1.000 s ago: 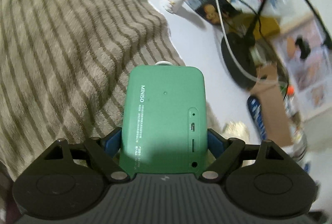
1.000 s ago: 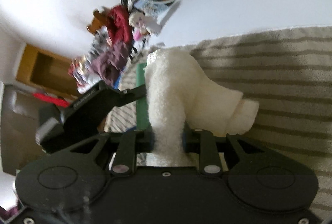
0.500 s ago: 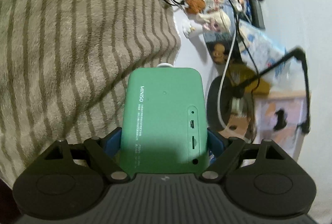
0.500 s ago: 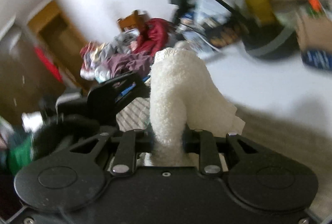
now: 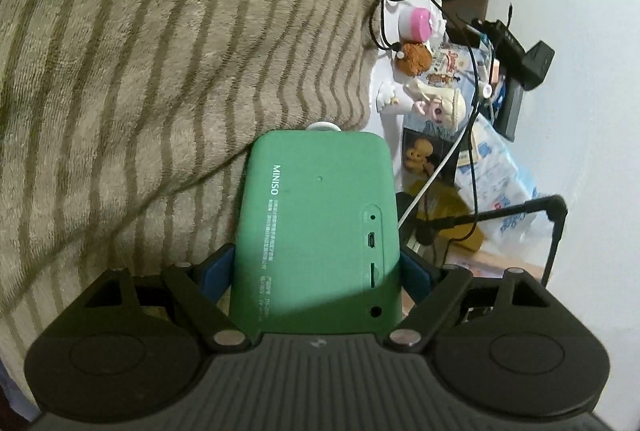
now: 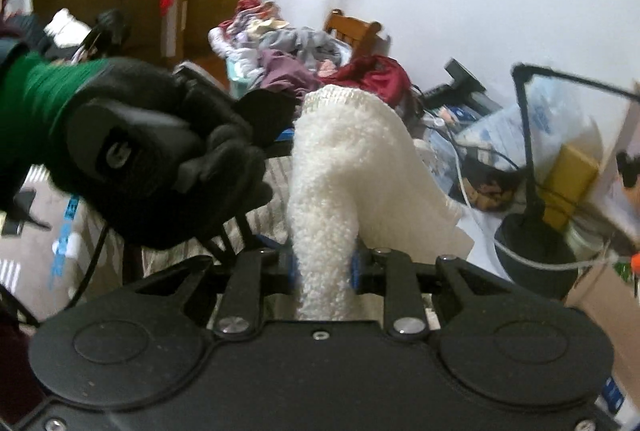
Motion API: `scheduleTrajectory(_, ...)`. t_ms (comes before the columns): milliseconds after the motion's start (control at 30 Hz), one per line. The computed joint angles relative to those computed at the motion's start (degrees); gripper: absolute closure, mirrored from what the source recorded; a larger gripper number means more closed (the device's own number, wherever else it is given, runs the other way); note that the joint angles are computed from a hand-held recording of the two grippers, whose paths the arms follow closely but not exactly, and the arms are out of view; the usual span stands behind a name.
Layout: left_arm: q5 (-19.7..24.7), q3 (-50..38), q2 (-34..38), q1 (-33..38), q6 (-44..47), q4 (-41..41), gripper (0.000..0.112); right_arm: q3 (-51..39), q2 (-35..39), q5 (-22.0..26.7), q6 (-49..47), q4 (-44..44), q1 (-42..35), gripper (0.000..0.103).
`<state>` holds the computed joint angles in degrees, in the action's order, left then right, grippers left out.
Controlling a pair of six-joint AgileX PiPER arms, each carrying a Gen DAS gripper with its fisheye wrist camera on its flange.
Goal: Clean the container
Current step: 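Rub the cloth along the container's underside edge with the right gripper, then rotate the green container with the left gripper to expose its strap end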
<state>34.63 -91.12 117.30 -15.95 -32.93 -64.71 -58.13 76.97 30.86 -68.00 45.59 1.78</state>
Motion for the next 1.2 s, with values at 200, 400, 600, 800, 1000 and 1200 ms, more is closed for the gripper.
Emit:
scheduleTrajectory(200,0.0,1.4,0.3,0.5,4.3,-5.6,0.028,1.0,0.9,4.8,3.1,-3.3,-0.2,0.081)
scheduleTrajectory(400,0.9,2.5,0.4,1.2,8.8,-9.0,0.028,-1.9,5.9,12.2,10.3,2.3,-8.7,0.081)
scheduleTrajectory(600,1.1,4.9,-0.1,2.1,13.6,-13.6,0.028,-2.6,10.2,18.1,21.1,14.8,-19.5,0.081)
scheduleTrajectory(800,1.4,6.5,-0.2,1.5,21.4,-18.1,0.029,-1.9,12.5,20.5,24.7,24.9,-22.5,0.081)
scheduleTrajectory(1000,-0.4,5.1,-0.7,1.7,18.9,-10.5,0.029,-3.9,13.3,19.1,26.2,20.7,-20.5,0.081)
scheduleTrajectory(1200,-0.6,6.4,-1.0,3.5,17.3,-9.3,0.029,-6.3,16.6,17.8,27.0,17.6,-20.1,0.081)
